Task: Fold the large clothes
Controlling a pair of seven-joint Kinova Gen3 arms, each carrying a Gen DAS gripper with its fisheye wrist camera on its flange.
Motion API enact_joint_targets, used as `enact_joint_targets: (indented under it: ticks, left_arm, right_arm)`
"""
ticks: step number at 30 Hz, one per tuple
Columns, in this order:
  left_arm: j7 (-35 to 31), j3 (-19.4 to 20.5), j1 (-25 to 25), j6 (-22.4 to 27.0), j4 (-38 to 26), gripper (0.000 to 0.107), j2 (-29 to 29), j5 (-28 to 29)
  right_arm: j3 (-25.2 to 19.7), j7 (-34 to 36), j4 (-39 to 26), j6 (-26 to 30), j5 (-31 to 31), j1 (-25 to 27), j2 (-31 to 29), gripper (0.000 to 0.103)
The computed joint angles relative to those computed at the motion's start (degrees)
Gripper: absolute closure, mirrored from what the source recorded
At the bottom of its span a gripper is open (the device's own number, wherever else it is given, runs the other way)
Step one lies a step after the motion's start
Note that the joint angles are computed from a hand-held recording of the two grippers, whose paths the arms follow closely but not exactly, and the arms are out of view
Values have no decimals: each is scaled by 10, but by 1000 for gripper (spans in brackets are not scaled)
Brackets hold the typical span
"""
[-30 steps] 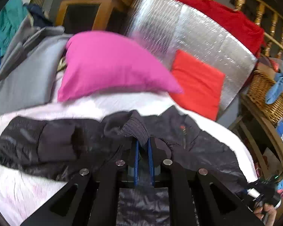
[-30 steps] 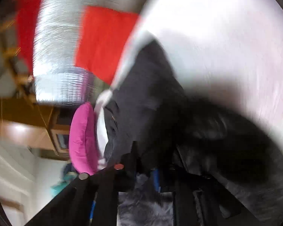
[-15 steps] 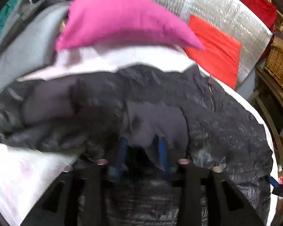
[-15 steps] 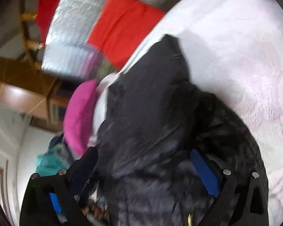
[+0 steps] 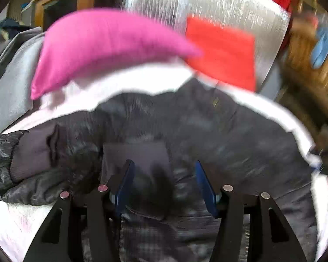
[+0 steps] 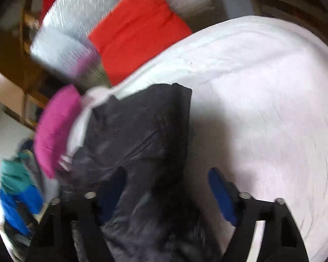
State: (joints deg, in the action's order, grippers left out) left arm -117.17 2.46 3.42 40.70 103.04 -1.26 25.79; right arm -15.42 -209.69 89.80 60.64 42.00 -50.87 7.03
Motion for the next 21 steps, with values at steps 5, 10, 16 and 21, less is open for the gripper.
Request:
enact_joint_targets:
  ticks: [5,10,16,21]
  left_arm:
    - [62,24,25,-53,23,48,18,-104]
    - [39,0,46,-50,20,48,-6,-67]
    - [84,31,28,-9,-8,47,32,-123]
    - [46,9,21,-35,23,47,-27,-66]
  right_arm:
    - [10,93,-8,-42,-67,46,26,84]
    - [49,68,-27,43,-40,-14,31,87]
    - [22,63,-60,129,-27,-28,40,22]
    - [3,20,-89,199,49,-88,30,22]
